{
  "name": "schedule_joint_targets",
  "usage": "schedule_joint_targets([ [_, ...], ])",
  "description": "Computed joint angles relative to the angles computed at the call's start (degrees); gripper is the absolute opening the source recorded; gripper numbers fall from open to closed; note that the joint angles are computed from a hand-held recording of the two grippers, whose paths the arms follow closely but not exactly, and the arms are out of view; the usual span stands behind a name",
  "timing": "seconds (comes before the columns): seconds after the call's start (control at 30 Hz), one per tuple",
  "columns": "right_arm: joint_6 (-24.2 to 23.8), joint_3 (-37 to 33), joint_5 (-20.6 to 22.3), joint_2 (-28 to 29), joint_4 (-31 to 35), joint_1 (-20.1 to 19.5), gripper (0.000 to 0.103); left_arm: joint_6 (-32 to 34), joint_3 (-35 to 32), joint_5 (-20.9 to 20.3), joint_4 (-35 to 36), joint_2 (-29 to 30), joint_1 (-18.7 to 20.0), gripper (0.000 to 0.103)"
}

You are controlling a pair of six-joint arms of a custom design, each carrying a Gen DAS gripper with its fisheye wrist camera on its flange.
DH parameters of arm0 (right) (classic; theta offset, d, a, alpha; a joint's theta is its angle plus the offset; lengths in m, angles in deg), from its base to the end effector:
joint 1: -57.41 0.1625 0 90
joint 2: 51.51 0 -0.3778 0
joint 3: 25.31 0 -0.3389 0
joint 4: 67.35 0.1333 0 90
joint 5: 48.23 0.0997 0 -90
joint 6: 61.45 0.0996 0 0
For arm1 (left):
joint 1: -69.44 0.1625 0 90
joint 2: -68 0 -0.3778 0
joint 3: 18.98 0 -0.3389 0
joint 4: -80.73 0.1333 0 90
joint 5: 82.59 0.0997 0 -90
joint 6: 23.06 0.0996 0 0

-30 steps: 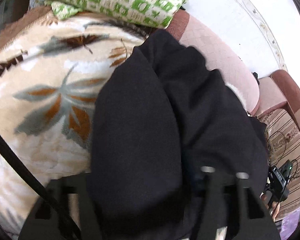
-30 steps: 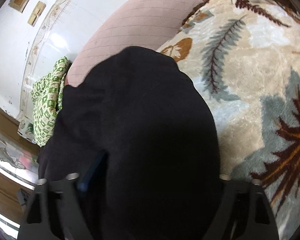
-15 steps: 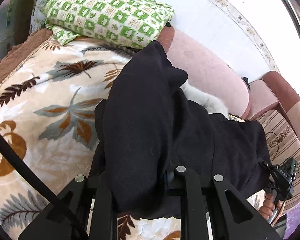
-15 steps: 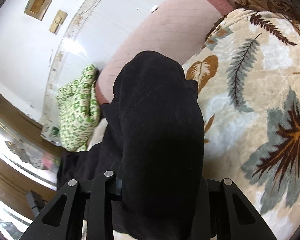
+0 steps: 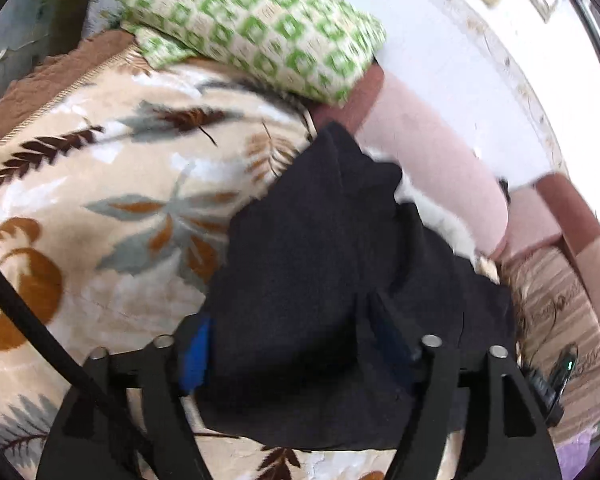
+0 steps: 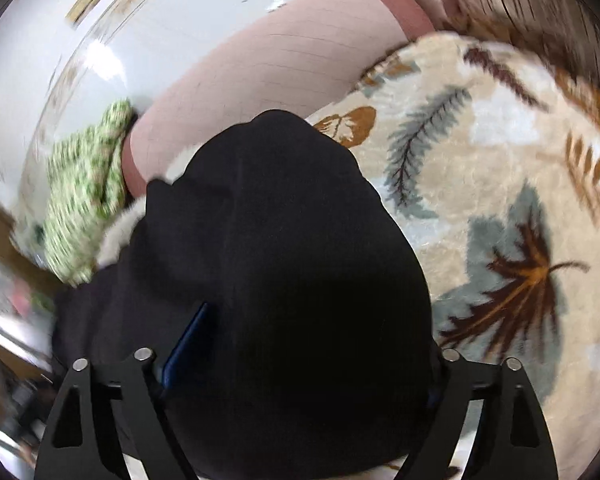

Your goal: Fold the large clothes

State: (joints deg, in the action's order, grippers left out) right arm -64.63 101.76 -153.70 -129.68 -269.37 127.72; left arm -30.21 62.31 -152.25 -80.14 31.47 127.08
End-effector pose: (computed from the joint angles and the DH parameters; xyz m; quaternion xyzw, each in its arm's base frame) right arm -0.0447 -0.4417 0.3224 -0.1909 -0.8255 0.4856 0.2152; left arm -0.2194 -0.6599 0.1088 0.1703 0.9444 -0.2674 0.0867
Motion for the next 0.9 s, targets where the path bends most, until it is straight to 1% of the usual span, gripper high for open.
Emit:
schedule_joint_targets([
  [0.07,-0.3,1.5,-1.9,-0.3,-2.7,-0.1,0.094,0.2,1.5,1.6,-1.6,-1.2,0.2,0.076],
  [0.1,0.2,2.9,-2.0,-1.1,-3.9,-0.6,0.094,0.4,2.2,1.9,-1.4,-1.9,0.4,0.076],
  [0.13,0.9,4.1,-1.5,-1.9,-4.5,-1.1,0.094,0.3,2.8,1.5,-0.8,-2.8,0.9,0.076],
  [0.17,3.1,6.0,-0.5,-3.3,-5.3,-2.1,0.095,0.0,3.0,0.9,-0.2,-3.2,1.2,0.076],
  [0.2,6.6,7.9,1.4,-4.7,-5.8,-3.2,0.095,-1.2,4.5,-1.0,-0.1,-4.5,2.2,0.076],
  [0.23,9.7,9.5,4.5,-5.9,-6.2,-4.6,0.095,-2.2,5.4,-2.9,-0.1,-5.3,2.9,0.077],
  [0.27,11.8,11.2,8.0,-6.9,-6.3,-6.0,0.095,-4.0,6.6,-6.2,-0.2,-6.3,4.1,0.078],
  [0.3,13.5,12.9,11.7,-7.8,-5.9,-7.3,0.096,-5.4,7.4,-9.3,-0.5,-6.8,5.0,0.079],
  [0.37,14.8,15.2,14.8,-7.4,-6.9,-7.9,0.096,-6.8,8.8,-13.9,-0.9,-7.4,6.3,0.081],
  [0.43,14.7,15.7,14.8,-5.7,-7.3,-7.1,0.096,-7.1,10.6,-15.5,-1.5,-7.8,6.5,0.081],
  [0.47,14.6,15.5,14.7,-4.6,-7.4,-6.6,0.096,-7.9,12.2,-15.9,-3.1,-7.9,6.5,0.081],
  [0.53,14.4,13.8,13.6,-1.8,-6.7,-5.5,0.096,-9.3,14.3,-17.5,-5.4,-7.7,6.6,0.081],
  [0.57,14.4,13.3,13.8,-1.0,-6.9,-5.6,0.096,-9.4,14.6,-18.2,-5.6,-7.5,6.6,0.081],
  [0.63,14.4,12.7,16.1,0.9,-9.7,-6.7,0.096,-7.8,14.0,-18.9,-5.3,-5.9,6.2,0.082],
  [0.67,14.6,12.3,17.3,1.4,-10.6,-7.2,0.096,-6.3,12.6,-18.8,-4.0,-4.7,5.8,0.082],
  [0.73,15.1,11.4,19.5,2.4,-12.2,-8.0,0.099,-5.2,9.1,-18.7,-1.7,-2.3,5.5,0.086],
  [0.8,16.2,10.2,21.2,3.5,-13.1,-8.8,0.103,-6.4,5.9,-20.5,0.0,-0.4,5.9,0.091],
  [0.9,17.8,8.9,25.7,4.7,-13.5,-10.9,0.103,-8.5,1.5,-24.0,1.8,2.0,7.0,0.093],
])
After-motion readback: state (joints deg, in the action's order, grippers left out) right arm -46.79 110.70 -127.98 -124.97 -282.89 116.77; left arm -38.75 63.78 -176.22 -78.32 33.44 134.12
